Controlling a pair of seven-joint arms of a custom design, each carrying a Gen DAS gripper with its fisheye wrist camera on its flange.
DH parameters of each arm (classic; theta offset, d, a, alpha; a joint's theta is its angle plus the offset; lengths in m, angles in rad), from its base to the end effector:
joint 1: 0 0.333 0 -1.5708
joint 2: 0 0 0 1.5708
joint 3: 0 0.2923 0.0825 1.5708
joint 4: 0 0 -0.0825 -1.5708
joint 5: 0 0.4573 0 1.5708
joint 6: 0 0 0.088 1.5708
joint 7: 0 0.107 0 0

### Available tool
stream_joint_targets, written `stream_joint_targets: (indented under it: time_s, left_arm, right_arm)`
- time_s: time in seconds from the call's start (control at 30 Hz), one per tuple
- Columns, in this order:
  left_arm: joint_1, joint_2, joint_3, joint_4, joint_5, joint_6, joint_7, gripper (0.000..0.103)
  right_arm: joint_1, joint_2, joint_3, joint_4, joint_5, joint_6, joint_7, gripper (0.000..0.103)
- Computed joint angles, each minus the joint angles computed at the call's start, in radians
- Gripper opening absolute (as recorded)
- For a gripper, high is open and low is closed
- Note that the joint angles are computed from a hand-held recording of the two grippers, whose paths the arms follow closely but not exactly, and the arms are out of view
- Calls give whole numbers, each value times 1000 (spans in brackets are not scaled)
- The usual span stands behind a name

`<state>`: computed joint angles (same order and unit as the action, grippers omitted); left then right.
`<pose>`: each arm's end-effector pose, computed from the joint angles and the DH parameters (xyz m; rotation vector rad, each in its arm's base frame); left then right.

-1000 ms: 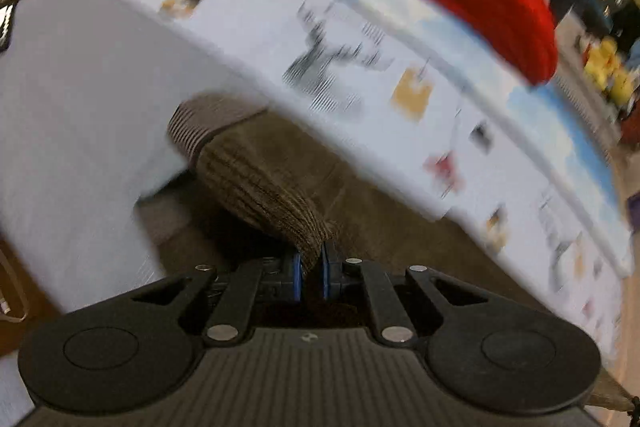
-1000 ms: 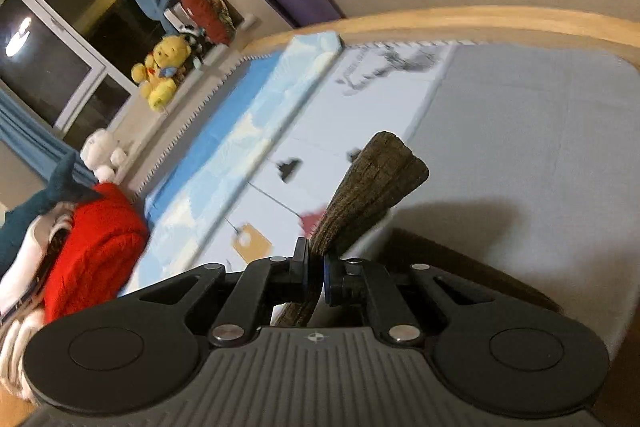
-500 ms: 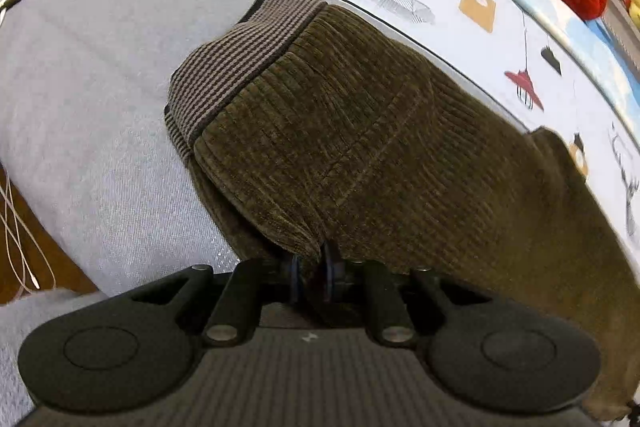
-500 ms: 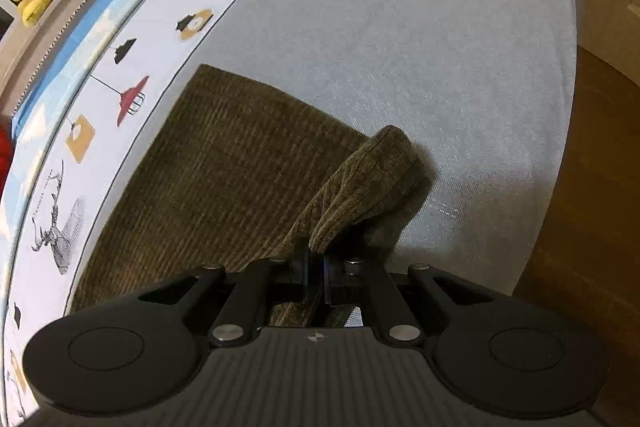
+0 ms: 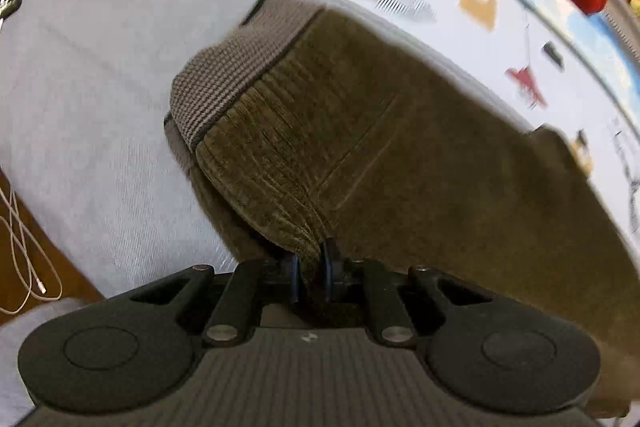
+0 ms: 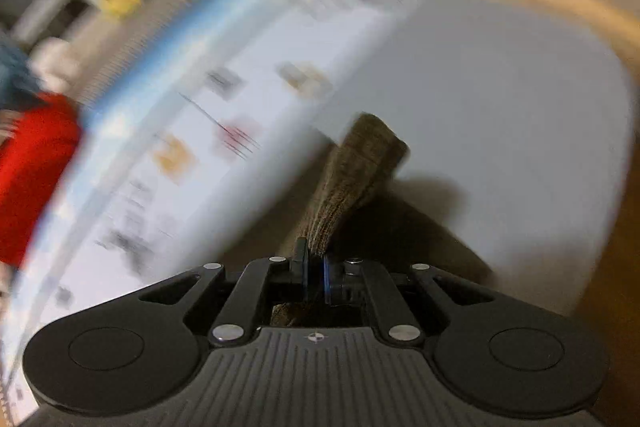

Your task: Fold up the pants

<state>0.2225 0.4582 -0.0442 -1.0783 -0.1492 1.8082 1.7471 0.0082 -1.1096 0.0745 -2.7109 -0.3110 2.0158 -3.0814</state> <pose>0.7594 0.1327 0.5787 -2.1345 2.0828 -0.4406 0.3584 0.0111 0.5461 -0.0953 2.6734 -0.4787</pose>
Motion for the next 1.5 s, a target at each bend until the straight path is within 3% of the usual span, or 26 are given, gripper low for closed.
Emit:
stream_joint_targets:
  time_s: [0.07, 0.13, 0.27, 0.37, 0.43, 0.5, 0.6, 0.63, 0.67, 0.7, 0.73, 0.77, 0.9, 0.97, 1.03, 1.1, 1.17, 1.2, 1.3, 1.37, 1.43, 1.5]
  left_arm:
    - [-9, -23, 0, -37, 19, 32, 25, 14]
    - [-15, -17, 1, -24, 29, 23, 31, 14]
    - [-17, -9, 4, -19, 30, 25, 11, 19]
    - [-25, -36, 12, -66, 59, 69, 14, 44]
    - [-49, -46, 34, -87, 134, 97, -24, 88]
    - [-49, -49, 43, -92, 158, 111, -61, 91]
    - [-32, -19, 41, -29, 139, 65, -100, 91]
    - [-31, -25, 41, -34, 145, 78, -102, 91]
    - [-31, -33, 41, -41, 153, 96, -100, 91]
    - [-29, -40, 40, -48, 153, 105, -98, 91]
    - [-27, -35, 36, -35, 148, 105, -95, 91]
    - [-24, -35, 32, -27, 138, 107, -93, 91]
    - [-17, -56, 15, -33, 95, 121, -76, 91]
    - [-20, -74, 7, -53, 75, 136, -65, 91]
    - [-23, -101, 2, -78, 57, 136, -53, 91]
    - [-26, -118, -2, -99, 40, 137, -42, 91]
    - [-36, -137, -3, -126, 40, 144, -32, 91]
    - [-42, -142, -2, -134, 45, 147, -31, 91]
    - [-53, -151, 2, -154, 54, 149, -37, 91]
    - [-52, -158, 3, -162, 44, 147, -41, 91]
    - [-54, -159, 4, -162, 46, 138, -48, 91]
    - [-55, -162, 4, -155, 46, 123, -46, 91]
  right_arm:
    - [19, -28, -25, -63, 73, -45, 37, 6]
    - [0, -64, -12, -102, 79, -6, 98, 6]
    - [5, 2, -19, -59, 60, -21, 41, 6]
    - [10, 16, -27, -48, 72, -41, 35, 6]
    - [9, 32, -29, -39, 71, -37, 27, 6]
    - [17, 54, -19, -20, 78, -54, 28, 7]
    - [24, 90, -7, 28, 83, -101, 36, 9]
    - [25, 122, 1, 65, 89, -147, 50, 23]
    - [23, 188, 2, 129, 100, -230, 56, 57]
    - [8, 239, 20, 183, 116, -317, 54, 72]
    - [28, 254, 18, 203, 85, -357, 69, 76]
    - [32, 238, 25, 193, 58, -349, 81, 70]
    - [42, 95, 73, 99, -68, -219, 170, 63]
    - [71, 44, 43, 48, -104, -114, 118, 26]
    - [84, 41, 1, 20, -85, -47, 66, 4]
    - [69, 58, -24, 3, -43, -26, 54, 4]
    - [23, 97, -12, 14, 12, -76, 51, 0]
    - [26, 85, -34, -6, 9, -74, 80, 0]
    - [-6, 36, -21, -43, 24, -31, 139, 0]
    - [-25, -6, 24, -60, -12, -21, 179, 1]
    - [-17, 31, -2, -39, -2, -72, 143, 0]
    - [-20, 26, 0, -47, -1, -53, 156, 0]
